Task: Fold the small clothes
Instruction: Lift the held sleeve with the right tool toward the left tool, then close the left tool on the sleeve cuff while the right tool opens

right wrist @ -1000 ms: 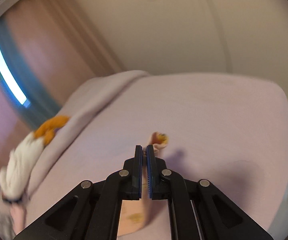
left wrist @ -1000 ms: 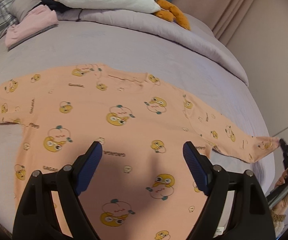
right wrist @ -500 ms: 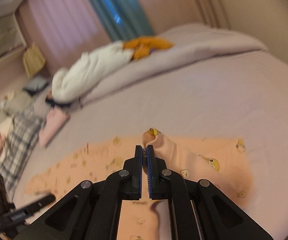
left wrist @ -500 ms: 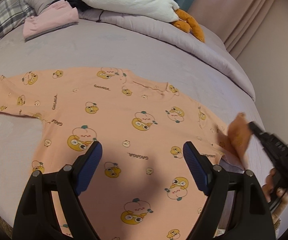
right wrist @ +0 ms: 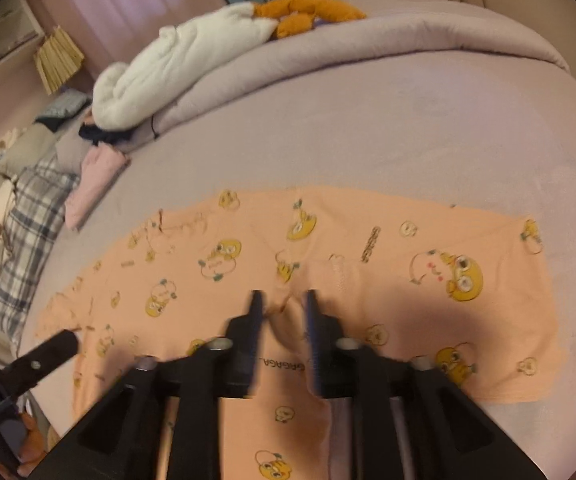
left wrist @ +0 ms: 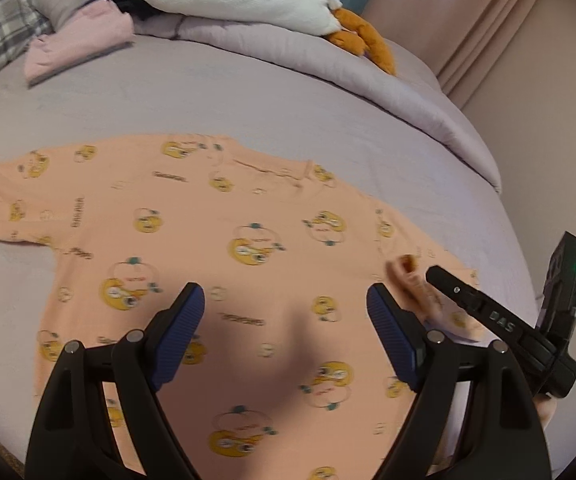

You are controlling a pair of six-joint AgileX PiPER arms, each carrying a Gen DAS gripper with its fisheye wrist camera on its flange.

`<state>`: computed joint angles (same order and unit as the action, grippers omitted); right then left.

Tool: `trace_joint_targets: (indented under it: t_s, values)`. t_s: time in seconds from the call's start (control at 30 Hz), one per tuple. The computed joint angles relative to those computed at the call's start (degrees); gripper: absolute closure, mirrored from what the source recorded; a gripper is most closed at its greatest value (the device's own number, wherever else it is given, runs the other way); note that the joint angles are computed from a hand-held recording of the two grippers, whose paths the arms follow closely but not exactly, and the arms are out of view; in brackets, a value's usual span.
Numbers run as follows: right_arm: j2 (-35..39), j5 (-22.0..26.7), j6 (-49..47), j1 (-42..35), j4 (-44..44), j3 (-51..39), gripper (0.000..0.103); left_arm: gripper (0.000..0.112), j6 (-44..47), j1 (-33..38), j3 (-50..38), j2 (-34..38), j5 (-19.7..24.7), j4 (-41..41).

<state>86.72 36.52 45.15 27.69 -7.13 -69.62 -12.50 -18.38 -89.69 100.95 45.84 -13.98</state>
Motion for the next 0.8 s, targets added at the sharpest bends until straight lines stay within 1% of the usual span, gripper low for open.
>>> trace_joint_targets:
  t_s: [0.03,0.07,0.13,0.17,0.23,0.3,0.33,0.47,0.6,0.67,0.73,0.8]
  values:
    - [-1.62,-0.78,1.67,-0.07,-1.16,1.2,0.04,0.029,0.27,-0.51,-1.52,0.84,0.82,-0.5]
    - [-3.19,-1.66,3.14,-0.15,-2.19,2.39,0.036,0.029,0.31,-1.01,-2.62,1.41,1.31,-0.5]
    - [-5.87,-3.1,6.4,-0.21,-4.89,4.53,0.036,0.029,1.29,-2.67,-5.65,2.89,2.2,-0.61]
    - [-7.57,-3.25,9.5,-0.22,-7.68,5.77,0.036,0.029,1.47,-3.26,-6.87,3.58,2.55,-0.53]
    - [-9.26,-1.63,15.51,0.26,-13.11,6.79,0.036,0.028,2.05,-4.67,-10.88,6.12,3.82,-1.24]
    - [-11.05,0.43,21.55,0.31,-18.35,8.34,0.036,0.028,2.12,-5.67,-15.71,9.65,6.23,-2.58]
    - [-11.48,0.65,23.1,0.0,-19.3,8.82,0.036,0.028,2.06,-6.07,-18.11,11.46,7.47,-3.09]
    - [-14.3,-2.7,24.38,-4.3,-17.05,13.1,0.036,0.029,2.32,-7.69,-27.2,19.19,12.24,-5.53]
    - [-14.79,-2.22,26.39,-6.15,-17.44,14.41,0.036,0.031,1.38,-8.33,-33.28,25.03,15.64,-8.22]
    - [-14.62,-1.97,27.91,-6.44,-18.18,14.76,0.036,0.035,0.79,-8.68,-35.0,26.81,16.0,-8.73]
    - [-14.76,-1.74,27.38,-7.24,-17.8,14.9,0.036,0.04,0.53,-8.93,-36.96,28.56,16.46,-9.38]
    - [-14.57,-1.76,27.38,-7.71,-17.65,14.94,0.036,0.05,0.0,-9.02,-38.7,29.73,16.93,-9.92]
